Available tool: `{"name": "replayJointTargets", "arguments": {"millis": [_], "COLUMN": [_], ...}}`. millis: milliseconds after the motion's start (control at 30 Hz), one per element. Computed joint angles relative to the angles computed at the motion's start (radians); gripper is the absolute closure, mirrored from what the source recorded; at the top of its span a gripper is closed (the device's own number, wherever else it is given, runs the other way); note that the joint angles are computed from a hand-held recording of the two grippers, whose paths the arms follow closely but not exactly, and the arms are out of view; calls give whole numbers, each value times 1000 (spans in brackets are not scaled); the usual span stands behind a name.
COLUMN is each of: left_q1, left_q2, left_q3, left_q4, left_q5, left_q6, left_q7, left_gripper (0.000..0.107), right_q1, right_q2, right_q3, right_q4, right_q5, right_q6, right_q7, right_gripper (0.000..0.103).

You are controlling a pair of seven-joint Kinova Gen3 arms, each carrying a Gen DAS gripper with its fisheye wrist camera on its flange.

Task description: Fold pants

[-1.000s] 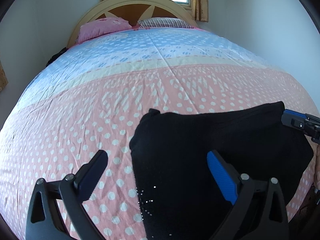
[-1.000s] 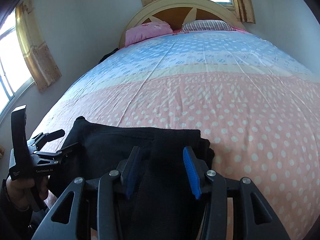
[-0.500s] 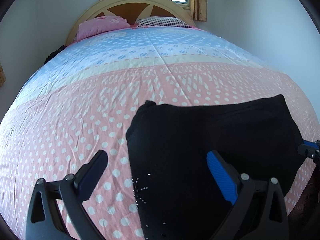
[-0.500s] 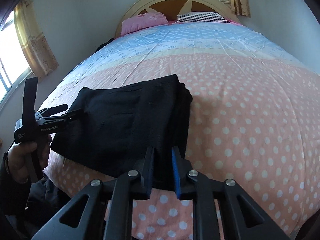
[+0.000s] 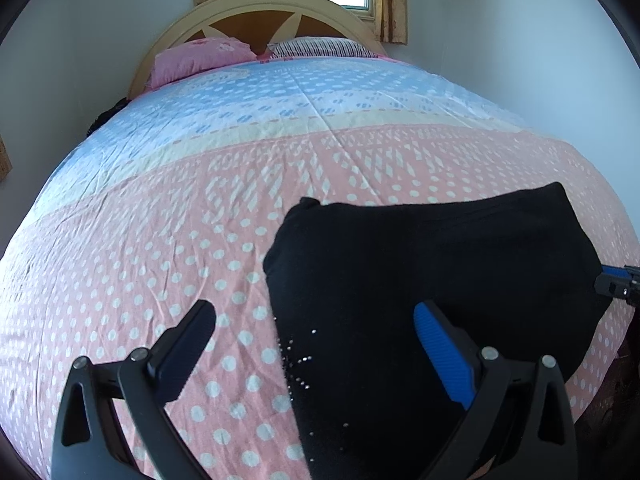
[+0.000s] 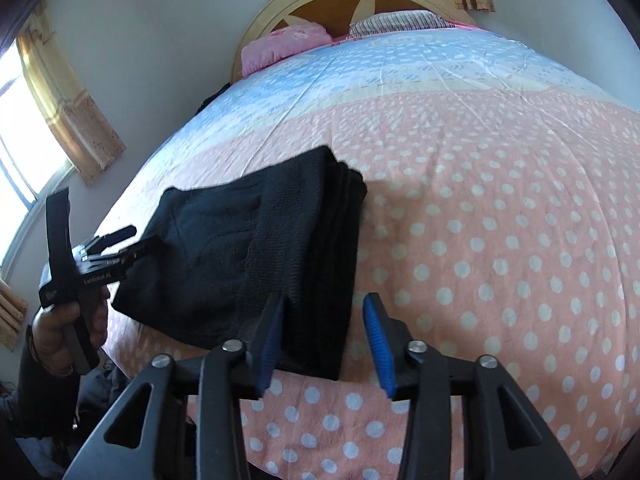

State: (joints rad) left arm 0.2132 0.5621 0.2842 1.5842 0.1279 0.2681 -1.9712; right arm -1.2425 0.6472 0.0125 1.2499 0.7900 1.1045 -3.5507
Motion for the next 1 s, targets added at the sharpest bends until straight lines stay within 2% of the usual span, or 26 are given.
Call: {"name": "replayJointTargets", "arguments": {"millis": [67,133,167,233,367,533,800,933,1000], "left_q1": [-28,-56,-65,-96,-110,-161,-139,-121,-111], "left_q2": [-1,8,15,33,60,102,122,122,125], "left_q3": [23,44,52,80,87,128,103,85,76], "left_q4": [8,0,-8,-28,-55,-99,-139,-146,-155], "left_q5": [10,27,36,62,99,176,231,240,237], "left_q6": [-7,2,12,40,77,152,205,213,219], "left_q7": [-14,-23,-27,-43,-63,-111,-183,-201,-207], "left_gripper": [4,4,4,4,4,4,4,4,4], "right_q1": [-11,-8,-5,11,38,68,94,96,89], "right_q2": [-7,-20,-27,-30,-28,-41,-48,-39,-36], "right_q3": [14,18,19,15,15,9,1,-1,15], "right_q4": [12,37,51,59,65,106,133,127,135], "right_q5": [19,35,44,47,45,59,55,42,40], "right_q6": [1,-12,-22,-28,-32,-95,-196,-230,-245], "right_q7": [-32,-70,-90,-110,-149,-183,-158,-123,-143], "right_gripper": [55,40,39,39,39,39,39,46,50]}}
